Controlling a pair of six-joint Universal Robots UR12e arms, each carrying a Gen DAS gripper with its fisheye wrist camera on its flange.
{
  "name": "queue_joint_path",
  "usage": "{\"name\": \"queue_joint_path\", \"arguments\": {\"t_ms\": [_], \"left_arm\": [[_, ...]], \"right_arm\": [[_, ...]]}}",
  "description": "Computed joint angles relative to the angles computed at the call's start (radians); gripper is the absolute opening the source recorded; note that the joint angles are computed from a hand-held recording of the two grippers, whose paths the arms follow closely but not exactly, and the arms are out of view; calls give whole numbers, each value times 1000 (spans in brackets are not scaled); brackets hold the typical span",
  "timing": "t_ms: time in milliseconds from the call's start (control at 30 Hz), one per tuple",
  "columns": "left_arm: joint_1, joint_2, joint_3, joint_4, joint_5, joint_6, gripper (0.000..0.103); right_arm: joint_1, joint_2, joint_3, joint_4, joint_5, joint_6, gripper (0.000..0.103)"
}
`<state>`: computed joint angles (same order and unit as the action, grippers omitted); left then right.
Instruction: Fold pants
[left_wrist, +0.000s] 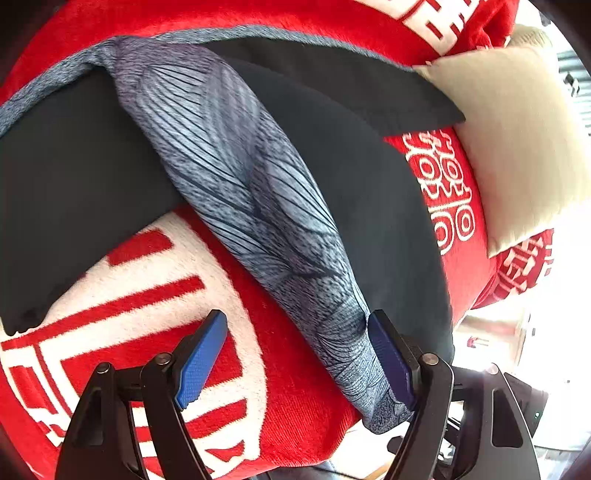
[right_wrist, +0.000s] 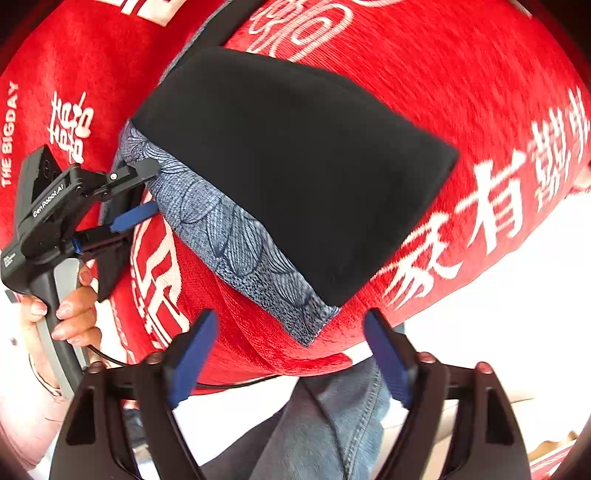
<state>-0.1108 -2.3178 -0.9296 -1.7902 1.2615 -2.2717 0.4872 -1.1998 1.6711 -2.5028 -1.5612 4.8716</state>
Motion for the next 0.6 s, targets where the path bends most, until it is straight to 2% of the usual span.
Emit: {"name": "queue_joint_path", "arguments": {"t_ms": [100,133,200,233,267,300,333,367,400,500,600], "left_arm": [[-6,14,-24,14,0,30,79],[-6,15,-27,11,-1,34,79],[-9,30,-52,33,5,48,75],[-9,34,-58,33,2,60,68],[-10,34,-57,12,0,78,38],[-13,31,-51,-5,9,85,26],[-14,33,-54,-7,7,83,26],[-11,32,-46,-22,-14,81,18],[-11,28,-30,-44,-30,76,15],[-10,15,24,-91,-85,46,15],[-22,-3,86,-106,-132,10,15]], "right_arm": [[11,9,15,-67,-32,14,61],[14,8,25,-96,-39,15,51],[10,19,22,-136,-35,8,31],[7,22,23,-155,-20,7,5],[3,25,26,-177,0,11,3],[1,25,28,-196,1,15,3],[-2,18,32,-214,-6,5,3],[-8,9,37,-223,-5,-13,3],[-15,-1,42,-234,-2,-31,3],[-51,-41,56,-254,5,-93,3],[-109,-90,63,-228,21,-207,3]]}}
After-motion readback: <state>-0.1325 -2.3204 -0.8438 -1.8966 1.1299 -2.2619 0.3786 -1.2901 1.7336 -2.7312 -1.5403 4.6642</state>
